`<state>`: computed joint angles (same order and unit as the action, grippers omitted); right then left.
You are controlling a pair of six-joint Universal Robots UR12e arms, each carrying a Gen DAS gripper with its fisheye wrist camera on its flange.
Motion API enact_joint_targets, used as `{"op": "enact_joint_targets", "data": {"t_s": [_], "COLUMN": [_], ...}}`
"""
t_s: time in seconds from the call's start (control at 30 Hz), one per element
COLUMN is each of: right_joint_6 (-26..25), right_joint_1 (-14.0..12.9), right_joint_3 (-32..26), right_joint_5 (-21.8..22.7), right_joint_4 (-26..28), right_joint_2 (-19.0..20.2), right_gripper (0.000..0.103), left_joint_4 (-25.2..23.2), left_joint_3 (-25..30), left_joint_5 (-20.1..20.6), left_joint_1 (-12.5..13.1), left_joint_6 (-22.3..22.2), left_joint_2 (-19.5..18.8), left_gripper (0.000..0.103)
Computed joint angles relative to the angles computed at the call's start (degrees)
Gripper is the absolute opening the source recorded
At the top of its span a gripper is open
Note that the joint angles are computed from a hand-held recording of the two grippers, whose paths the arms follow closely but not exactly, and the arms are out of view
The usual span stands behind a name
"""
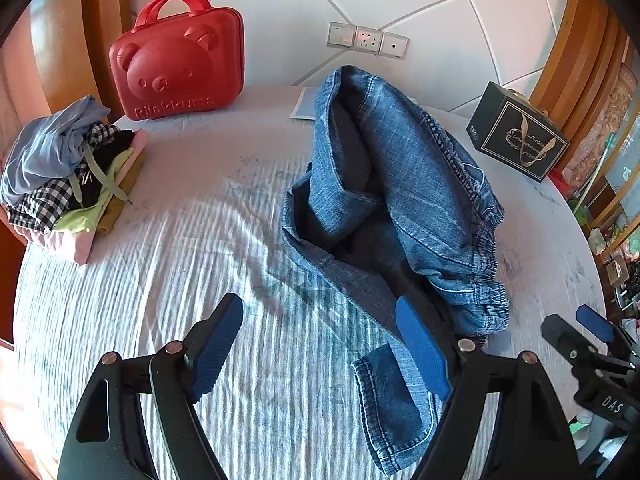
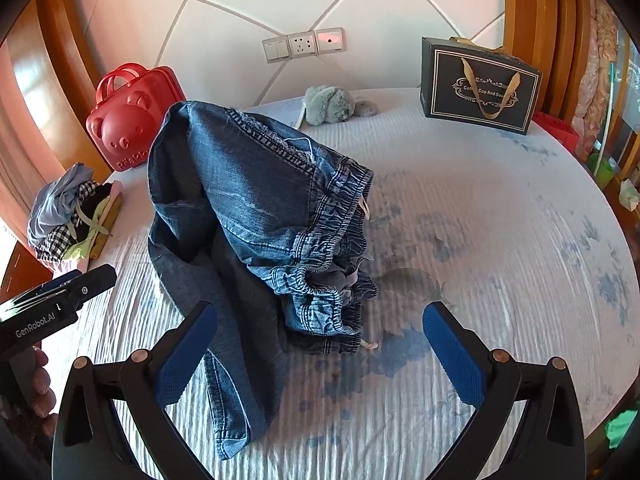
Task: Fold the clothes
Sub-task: 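Move both grippers open toward the crumpled blue jeans, then grasp the jeans waistband with the right gripper while the left gripper grasps a leg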
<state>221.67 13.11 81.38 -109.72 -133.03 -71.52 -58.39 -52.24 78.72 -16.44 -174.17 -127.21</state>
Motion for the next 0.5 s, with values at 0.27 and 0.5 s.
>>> {"op": "enact_joint_targets", "data": {"t_s": [0.27, 0.5], "right_joint_6": [2.44, 2.51], "right_joint_1": [-3.27, -5.75], "right_joint_3": [2.02, -0.81], "right_joint_5": [6.50, 10.71], "right_joint_4": [-3.74, -3.55], "right_joint_2": [0.30, 3.70], "right_gripper": [0.103, 0.103], "left_joint_4": [-2.93, -3.10], "left_joint_3": [5.89, 12.96], "left_joint_5": [0.52, 1.39], "left_joint_1": [-0.13, -0.79], "left_joint_6": [-2.30, -1.97], "left_joint_2": [-4.75, -10.11], "left_gripper": [0.080, 0.080]}}
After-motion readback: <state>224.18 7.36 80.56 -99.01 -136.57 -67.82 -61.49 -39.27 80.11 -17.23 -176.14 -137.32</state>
